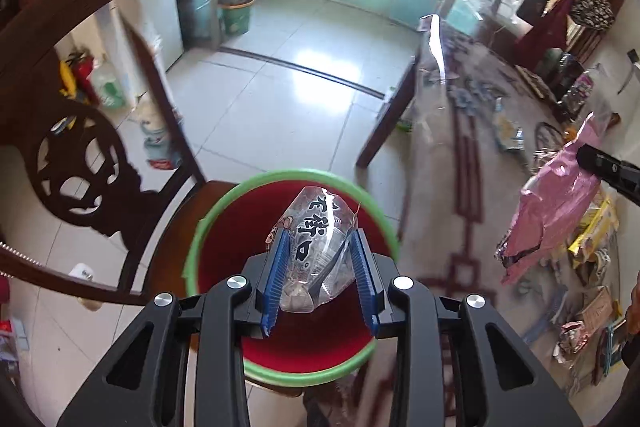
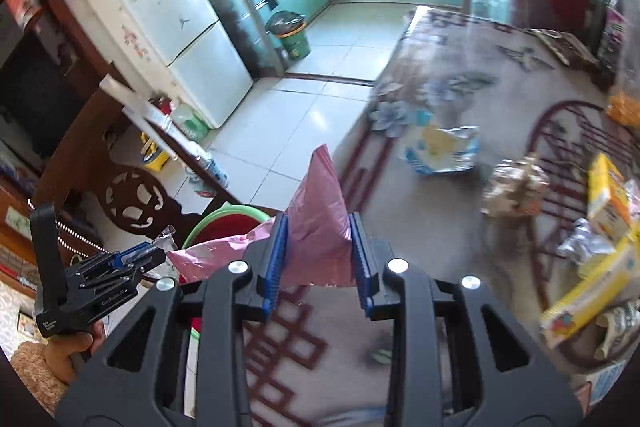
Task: Collect trash
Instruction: 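Carry the wrapper and pink bag in both grippers over the red bucket, then open both grippers to drop the wrapper and pink bag into the bucket, then grasp the blue-white snack bag with the left gripper while the right grasps crumpled brown paper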
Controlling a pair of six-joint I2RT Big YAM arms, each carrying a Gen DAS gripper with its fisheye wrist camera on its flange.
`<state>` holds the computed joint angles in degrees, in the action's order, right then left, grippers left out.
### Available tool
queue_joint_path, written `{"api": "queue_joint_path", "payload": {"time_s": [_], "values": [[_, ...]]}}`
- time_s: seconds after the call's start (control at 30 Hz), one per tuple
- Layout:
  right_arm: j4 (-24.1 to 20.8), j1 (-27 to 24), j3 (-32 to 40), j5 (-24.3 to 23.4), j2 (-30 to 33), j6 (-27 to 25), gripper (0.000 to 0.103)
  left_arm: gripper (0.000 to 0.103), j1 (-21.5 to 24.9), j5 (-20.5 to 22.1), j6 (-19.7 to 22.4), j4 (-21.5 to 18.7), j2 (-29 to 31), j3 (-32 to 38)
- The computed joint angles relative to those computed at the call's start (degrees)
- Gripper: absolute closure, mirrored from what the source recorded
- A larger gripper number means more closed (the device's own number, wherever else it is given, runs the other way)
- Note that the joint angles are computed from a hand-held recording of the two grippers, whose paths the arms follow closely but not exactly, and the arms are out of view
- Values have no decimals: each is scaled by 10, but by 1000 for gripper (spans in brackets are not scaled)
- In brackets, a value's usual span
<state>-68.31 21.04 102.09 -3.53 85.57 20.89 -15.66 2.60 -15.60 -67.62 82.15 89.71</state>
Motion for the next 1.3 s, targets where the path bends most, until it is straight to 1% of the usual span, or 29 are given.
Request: {"api": "queue_joint_path", "payload": {"time_s": [0.13, 0.2, 0.23, 0.27, 0.3, 0.33, 0.37, 0.4, 0.47, 0.63, 0.87, 1.0, 1.13, 1.2, 1.3], "values": [[-3, 32, 30, 17, 38, -21, 72, 73, 18, 2, 5, -1, -4, -15], [-3, 43, 38, 24, 46, -25, 70, 72, 24, 9, 10, 1, -5, -18], [-3, 48, 43, 29, 51, -27, 63, 68, 26, 12, 13, 1, -4, -18], [-6, 53, 53, 35, 58, -29, 49, 64, 30, 14, 18, 2, -4, -19], [-4, 55, 55, 38, 60, -29, 42, 49, 30, 8, 18, 2, -2, -17], [-2, 57, 58, 41, 61, -27, 36, 40, 31, 7, 18, 7, -4, -19], [2, 58, 57, 43, 59, -27, 35, 39, 31, 9, 15, 12, -6, -20], [3, 58, 57, 46, 57, -28, 34, 38, 31, 11, 12, 15, -6, -20], [-1, 57, 61, 58, 56, -29, 29, 38, 31, 13, 9, 14, -2, -14], [-4, 40, 38, 72, 31, -9, 27, 38, 19, 24, 8, 19, 6, -1], [-7, 2, -27, 102, -29, 10, 27, 38, -27, 37, 29, 21, 30, 41], [-18, -31, -70, 124, -70, 23, 26, 38, -54, 46, 33, 20, 46, 63], [-31, -73, -114, 126, -108, 37, 25, 38, -87, 51, 35, 18, 63, 81], [-36, -95, -121, 119, -116, 28, 24, 38, -103, 51, 28, 15, 72, 91], [-31, -130, -109, 105, -100, -11, 19, 38, -125, 40, 12, 15, 82, 101]]}}
